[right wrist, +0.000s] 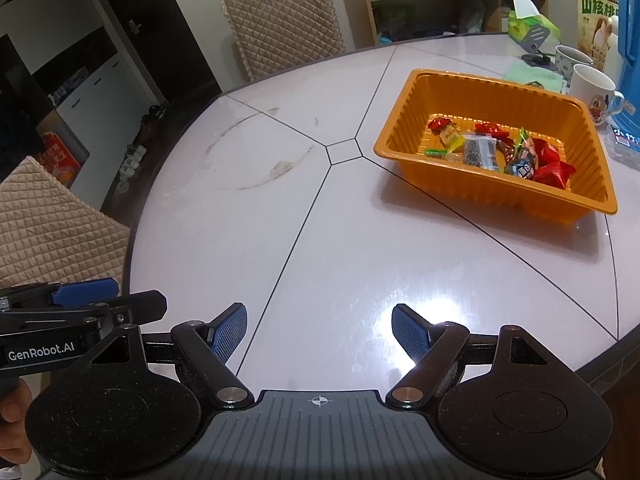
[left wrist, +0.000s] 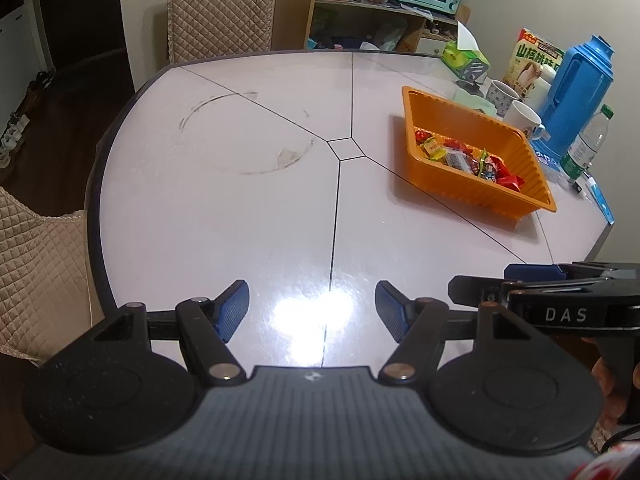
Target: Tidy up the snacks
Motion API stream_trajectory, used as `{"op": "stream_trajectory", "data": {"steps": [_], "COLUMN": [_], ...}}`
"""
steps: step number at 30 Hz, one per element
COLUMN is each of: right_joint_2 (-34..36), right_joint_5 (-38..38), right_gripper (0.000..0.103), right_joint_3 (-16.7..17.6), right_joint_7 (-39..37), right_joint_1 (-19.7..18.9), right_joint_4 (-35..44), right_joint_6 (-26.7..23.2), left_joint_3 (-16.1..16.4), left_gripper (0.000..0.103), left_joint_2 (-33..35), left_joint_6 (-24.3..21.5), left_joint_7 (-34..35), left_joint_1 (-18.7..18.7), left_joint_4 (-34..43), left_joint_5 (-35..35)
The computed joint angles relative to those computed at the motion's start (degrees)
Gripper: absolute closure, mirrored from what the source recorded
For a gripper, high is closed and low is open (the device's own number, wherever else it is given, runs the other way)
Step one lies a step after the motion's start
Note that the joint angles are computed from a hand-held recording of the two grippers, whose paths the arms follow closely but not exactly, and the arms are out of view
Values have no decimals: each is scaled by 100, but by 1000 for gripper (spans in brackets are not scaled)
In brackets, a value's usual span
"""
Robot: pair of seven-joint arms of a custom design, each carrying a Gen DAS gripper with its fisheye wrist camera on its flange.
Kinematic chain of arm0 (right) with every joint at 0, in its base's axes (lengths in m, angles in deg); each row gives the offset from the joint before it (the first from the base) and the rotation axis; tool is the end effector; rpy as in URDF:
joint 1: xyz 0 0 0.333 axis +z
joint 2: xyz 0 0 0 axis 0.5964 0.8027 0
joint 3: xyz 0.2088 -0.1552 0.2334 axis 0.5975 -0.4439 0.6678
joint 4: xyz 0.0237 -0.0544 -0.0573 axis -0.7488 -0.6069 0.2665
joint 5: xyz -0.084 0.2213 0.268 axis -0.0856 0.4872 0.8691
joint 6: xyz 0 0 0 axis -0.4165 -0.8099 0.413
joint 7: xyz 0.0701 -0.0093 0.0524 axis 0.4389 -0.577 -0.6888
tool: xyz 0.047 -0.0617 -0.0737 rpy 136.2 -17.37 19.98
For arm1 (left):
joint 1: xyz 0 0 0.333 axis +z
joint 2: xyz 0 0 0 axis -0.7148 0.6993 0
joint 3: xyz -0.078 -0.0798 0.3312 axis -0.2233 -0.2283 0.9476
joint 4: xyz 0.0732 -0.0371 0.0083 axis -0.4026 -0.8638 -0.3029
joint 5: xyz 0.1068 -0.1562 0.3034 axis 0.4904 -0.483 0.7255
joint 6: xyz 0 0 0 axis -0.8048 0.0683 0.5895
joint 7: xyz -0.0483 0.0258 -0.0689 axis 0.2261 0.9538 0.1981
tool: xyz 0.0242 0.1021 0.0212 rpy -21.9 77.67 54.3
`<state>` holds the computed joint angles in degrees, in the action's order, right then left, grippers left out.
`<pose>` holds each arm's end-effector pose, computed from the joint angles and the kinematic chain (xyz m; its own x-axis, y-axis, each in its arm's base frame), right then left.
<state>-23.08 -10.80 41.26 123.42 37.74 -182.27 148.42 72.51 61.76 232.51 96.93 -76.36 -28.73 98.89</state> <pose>0.6275 0.1954 0.4016 0.1296 -0.9356 -0.3283 -0.8384 0.0733 -0.5400 0.6692 -0.3972 0.4032 -0.1504 -0.9789 0.1381 -0.8073 0.0409 -0.5887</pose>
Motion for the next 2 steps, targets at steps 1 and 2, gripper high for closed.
{"op": "stream_trajectory", "data": {"steps": [1, 2], "right_joint_2": [46, 85], "right_joint_5": [-9, -11], "right_gripper": [24, 24], "right_joint_3": [8, 15], "right_joint_7": [-26, -55], "right_joint_1": [-16, -25], "right_joint_4": [68, 125], "right_joint_6": [-48, -81], "left_joint_3": [10, 8], "left_gripper": [35, 35], "left_joint_2": [32, 82], "left_joint_6": [-53, -133], "left_joint_7": [-17, -28], "left_joint_1": [-4, 1], "left_joint_4": [60, 156], "left_joint_5": [-11, -31]}}
